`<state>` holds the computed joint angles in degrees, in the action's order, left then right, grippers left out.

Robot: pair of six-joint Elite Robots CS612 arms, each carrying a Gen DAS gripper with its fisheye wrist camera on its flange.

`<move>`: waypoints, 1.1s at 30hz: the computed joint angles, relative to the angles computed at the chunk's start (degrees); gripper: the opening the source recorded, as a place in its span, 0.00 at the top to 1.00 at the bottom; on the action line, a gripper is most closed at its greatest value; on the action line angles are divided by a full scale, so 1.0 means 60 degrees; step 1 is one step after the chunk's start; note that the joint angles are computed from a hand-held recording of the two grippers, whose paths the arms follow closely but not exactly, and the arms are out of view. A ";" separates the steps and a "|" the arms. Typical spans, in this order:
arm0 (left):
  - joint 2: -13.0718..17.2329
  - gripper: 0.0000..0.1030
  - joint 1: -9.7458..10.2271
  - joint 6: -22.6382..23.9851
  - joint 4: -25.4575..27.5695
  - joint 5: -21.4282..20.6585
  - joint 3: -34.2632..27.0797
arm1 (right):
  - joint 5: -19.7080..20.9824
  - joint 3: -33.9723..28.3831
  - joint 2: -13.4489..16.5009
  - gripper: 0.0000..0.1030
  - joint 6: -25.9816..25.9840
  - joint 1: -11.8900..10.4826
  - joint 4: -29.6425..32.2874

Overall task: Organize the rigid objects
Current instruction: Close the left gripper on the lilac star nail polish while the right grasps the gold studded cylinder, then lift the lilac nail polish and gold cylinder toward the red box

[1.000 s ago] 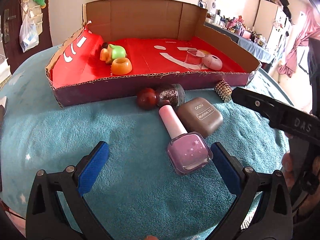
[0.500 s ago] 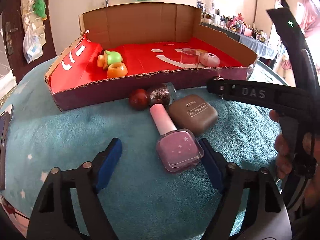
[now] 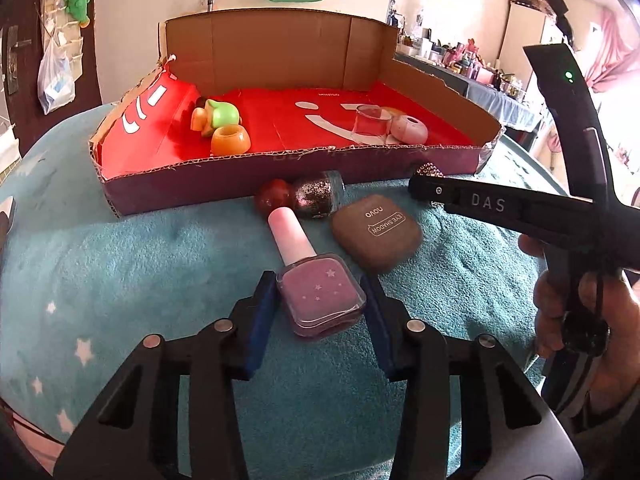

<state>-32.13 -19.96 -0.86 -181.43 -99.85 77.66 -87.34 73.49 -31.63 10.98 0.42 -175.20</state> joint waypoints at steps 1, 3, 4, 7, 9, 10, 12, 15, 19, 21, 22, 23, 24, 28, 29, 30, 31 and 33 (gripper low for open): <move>-0.0007 0.61 0.0011 -0.0010 -0.0012 -0.0010 0.0009 | 0.0078 0.0034 -0.0017 0.74 0.0010 -0.0009 -0.0033; -0.0027 0.61 0.0033 -0.0047 -0.0057 0.0013 0.0034 | 0.0249 0.0140 -0.0070 0.74 0.0043 -0.0027 -0.0145; -0.0038 0.61 0.0046 -0.0080 -0.0085 0.0007 0.0050 | 0.0344 0.0205 -0.0106 0.74 0.0055 -0.0035 -0.0202; -0.0073 0.61 0.0089 -0.0160 -0.0217 -0.0016 0.0086 | 0.0629 0.0392 -0.0209 0.74 0.0087 -0.0053 -0.0395; -0.0098 0.61 0.0110 -0.0203 -0.0348 -0.0007 0.0115 | 0.0803 0.0503 -0.0278 0.74 0.0101 -0.0066 -0.0525; -0.0104 0.61 0.0121 -0.0227 -0.0407 -0.0012 0.0119 | 0.0871 0.0558 -0.0314 0.74 0.0108 -0.0069 -0.0591; -0.0124 0.61 0.0139 -0.0258 -0.0535 -0.0020 0.0132 | 0.1017 0.0660 -0.0389 0.74 0.0121 -0.0078 -0.0749; -0.0149 0.61 0.0153 -0.0269 -0.0656 -0.0014 0.0135 | 0.1219 0.0777 -0.0485 0.74 0.0123 -0.0088 -0.0990; -0.0160 0.61 0.0188 -0.0320 -0.0803 -0.0005 0.0090 | 0.1333 0.0904 -0.0606 0.74 0.0054 -0.0073 -0.1308; -0.0154 0.61 0.0213 -0.0346 -0.0831 -0.0023 0.0039 | 0.1378 0.0933 -0.0643 0.74 0.0024 -0.0062 -0.1415; -0.0150 0.61 0.0226 -0.0357 -0.0854 -0.0035 0.0011 | 0.1397 0.0952 -0.0665 0.74 0.0006 -0.0055 -0.1466; -0.0147 0.61 0.0230 -0.0355 -0.0869 -0.0028 -0.0006 | 0.1421 0.0969 -0.0684 0.74 -0.0006 -0.0050 -0.1512; -0.0143 0.61 0.0233 -0.0346 -0.0886 -0.0010 -0.0026 | 0.1441 0.0978 -0.0698 0.74 -0.0016 -0.0046 -0.1548; -0.0126 0.61 0.0250 -0.0345 -0.0948 -0.0006 -0.0097 | 0.1514 0.1020 -0.0745 0.74 -0.0048 -0.0045 -0.1662; -0.0115 0.61 0.0259 -0.0357 -0.0957 -0.0017 -0.0126 | 0.1526 0.1021 -0.0753 0.74 -0.0060 -0.0040 -0.1669; -0.0103 0.61 0.0270 -0.0369 -0.0957 -0.0032 -0.0157 | 0.1539 0.1018 -0.0755 0.74 -0.0067 -0.0040 -0.1675; -0.0103 0.61 0.0277 -0.0379 -0.0963 -0.0041 -0.0163 | 0.1554 0.1010 -0.0751 0.74 -0.0070 -0.0039 -0.1675; -0.0089 0.61 0.0294 -0.0399 -0.0970 -0.0037 -0.0198 | 0.1586 0.1007 -0.0750 0.74 -0.0063 -0.0042 -0.1685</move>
<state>-32.67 -18.20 -3.25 -187.25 -100.07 76.47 -77.83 79.54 -36.13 10.61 0.17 -185.31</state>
